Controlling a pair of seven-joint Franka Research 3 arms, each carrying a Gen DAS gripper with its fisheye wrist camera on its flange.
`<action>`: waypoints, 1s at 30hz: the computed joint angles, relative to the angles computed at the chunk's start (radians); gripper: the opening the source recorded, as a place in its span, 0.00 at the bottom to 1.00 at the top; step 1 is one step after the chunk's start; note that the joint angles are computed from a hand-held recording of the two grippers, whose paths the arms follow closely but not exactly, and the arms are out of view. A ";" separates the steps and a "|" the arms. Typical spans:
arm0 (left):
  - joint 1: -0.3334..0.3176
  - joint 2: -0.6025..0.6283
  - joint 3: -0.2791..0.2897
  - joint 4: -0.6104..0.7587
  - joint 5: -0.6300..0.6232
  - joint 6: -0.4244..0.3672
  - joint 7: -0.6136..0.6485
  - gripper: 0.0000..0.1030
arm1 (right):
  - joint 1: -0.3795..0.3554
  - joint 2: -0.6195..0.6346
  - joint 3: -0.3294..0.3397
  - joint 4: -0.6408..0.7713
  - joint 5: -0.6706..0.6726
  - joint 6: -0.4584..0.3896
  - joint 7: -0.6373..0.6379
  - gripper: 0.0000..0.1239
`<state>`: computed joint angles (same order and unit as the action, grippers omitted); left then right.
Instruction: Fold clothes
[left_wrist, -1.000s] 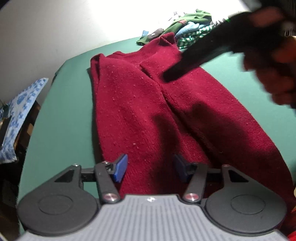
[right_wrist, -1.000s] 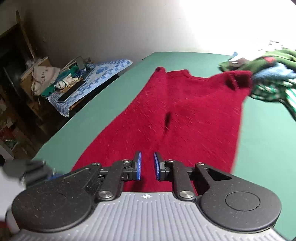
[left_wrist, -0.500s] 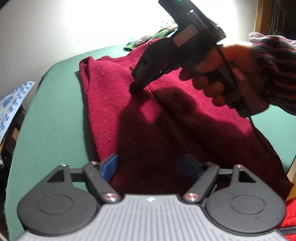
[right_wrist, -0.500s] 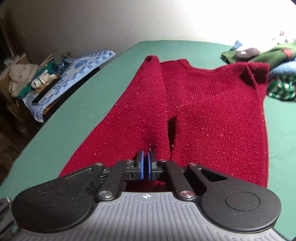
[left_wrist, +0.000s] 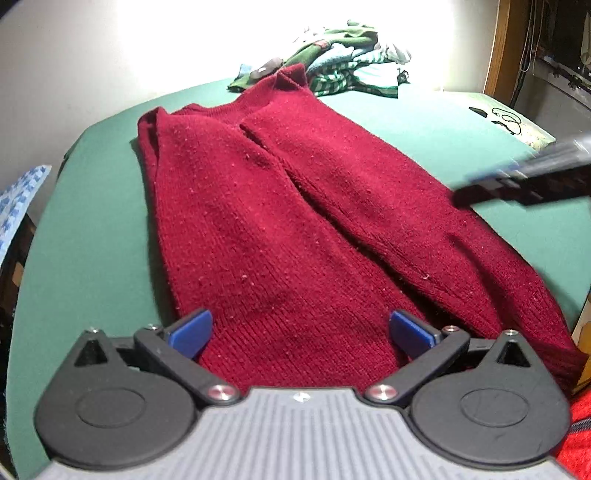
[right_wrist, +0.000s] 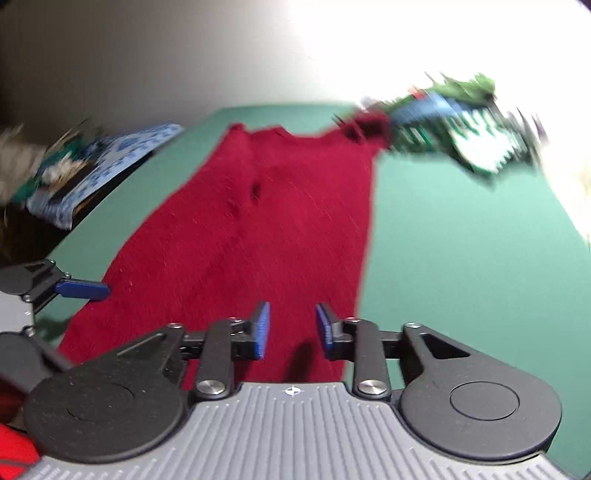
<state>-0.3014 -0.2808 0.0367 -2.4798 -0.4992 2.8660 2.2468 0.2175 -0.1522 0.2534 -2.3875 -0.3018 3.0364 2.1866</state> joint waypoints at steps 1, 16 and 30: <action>0.015 -0.004 -0.011 0.005 0.020 -0.018 -0.026 0.99 | 0.023 -0.017 -0.020 -0.019 0.052 -0.014 -0.015 0.28; 0.153 -0.188 -0.046 -0.076 0.298 -0.249 -0.408 0.99 | 0.184 -0.114 -0.123 -0.104 0.476 -0.142 -0.375 0.30; 0.060 -0.262 0.058 -0.088 0.134 -0.408 -0.332 0.95 | 0.229 -0.151 -0.143 -0.125 0.693 -0.207 -0.567 0.31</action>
